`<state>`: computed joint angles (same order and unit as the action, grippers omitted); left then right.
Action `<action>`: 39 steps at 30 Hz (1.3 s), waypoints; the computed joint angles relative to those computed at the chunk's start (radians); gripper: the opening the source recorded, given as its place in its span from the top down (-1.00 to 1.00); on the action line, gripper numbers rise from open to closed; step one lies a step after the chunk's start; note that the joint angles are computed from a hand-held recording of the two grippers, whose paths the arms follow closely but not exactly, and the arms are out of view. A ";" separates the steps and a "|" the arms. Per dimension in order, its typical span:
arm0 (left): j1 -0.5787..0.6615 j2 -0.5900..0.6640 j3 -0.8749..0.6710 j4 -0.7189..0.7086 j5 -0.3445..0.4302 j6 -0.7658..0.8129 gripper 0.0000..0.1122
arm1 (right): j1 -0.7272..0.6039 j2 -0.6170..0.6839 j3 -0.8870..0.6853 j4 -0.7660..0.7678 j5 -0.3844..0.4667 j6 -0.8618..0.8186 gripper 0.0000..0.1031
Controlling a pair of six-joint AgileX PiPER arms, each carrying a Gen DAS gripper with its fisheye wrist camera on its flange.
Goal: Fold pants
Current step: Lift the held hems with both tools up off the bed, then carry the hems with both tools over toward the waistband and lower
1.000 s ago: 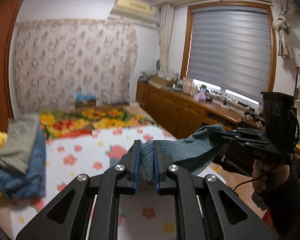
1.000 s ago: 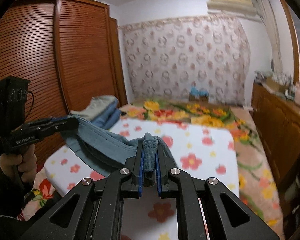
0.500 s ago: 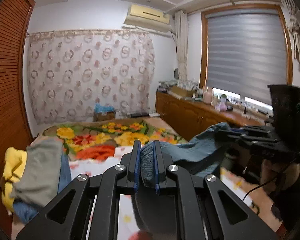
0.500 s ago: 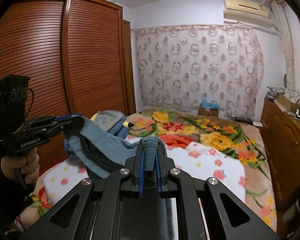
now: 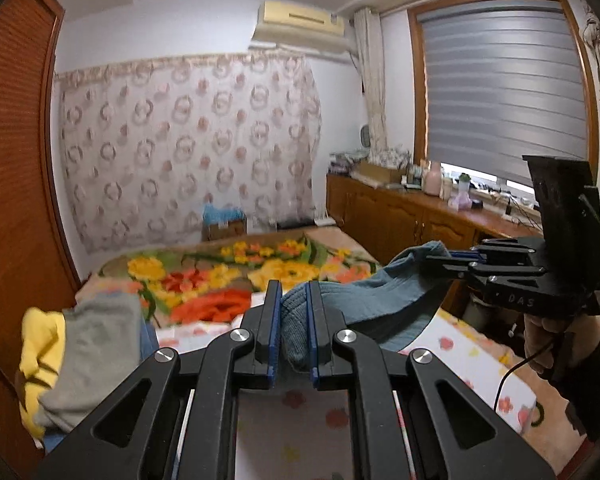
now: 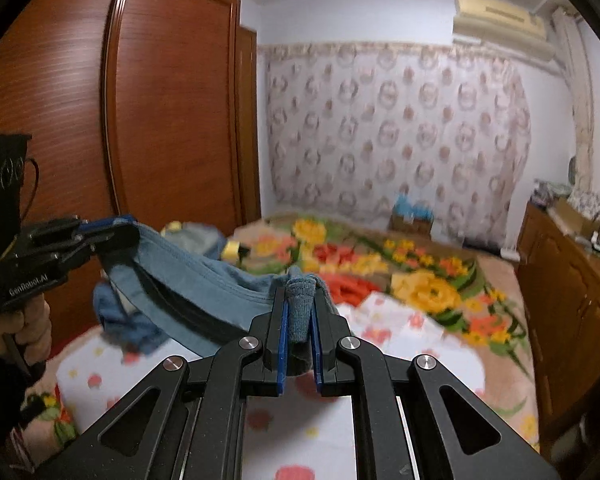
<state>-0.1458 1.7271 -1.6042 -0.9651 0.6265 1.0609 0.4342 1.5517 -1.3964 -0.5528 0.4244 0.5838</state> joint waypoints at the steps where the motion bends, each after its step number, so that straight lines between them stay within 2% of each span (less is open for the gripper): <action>1: 0.002 -0.015 0.032 -0.009 -0.004 0.015 0.78 | 0.005 0.005 0.004 0.002 0.005 0.003 0.81; 9: 0.011 -0.115 0.183 -0.030 -0.002 0.064 0.78 | 0.014 0.003 -0.078 0.113 0.121 -0.111 0.81; 15: 0.007 -0.181 0.274 -0.034 -0.003 0.084 0.78 | 0.084 -0.067 -0.011 0.030 0.177 0.002 0.81; 20: -0.012 -0.208 0.315 -0.023 -0.012 0.088 0.78 | 0.103 -0.071 -0.015 0.028 0.209 0.011 0.81; 33: -0.006 -0.228 0.352 -0.024 0.008 0.105 0.78 | 0.083 -0.059 -0.005 0.093 0.186 -0.021 0.81; 39: 0.014 -0.274 0.443 -0.077 0.030 0.181 0.78 | 0.114 -0.088 0.048 0.075 0.183 0.020 0.81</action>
<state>-0.1316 1.4530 -1.1613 -1.0423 0.6563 1.2418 0.5478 1.4633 -1.3483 -0.4779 0.6073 0.6043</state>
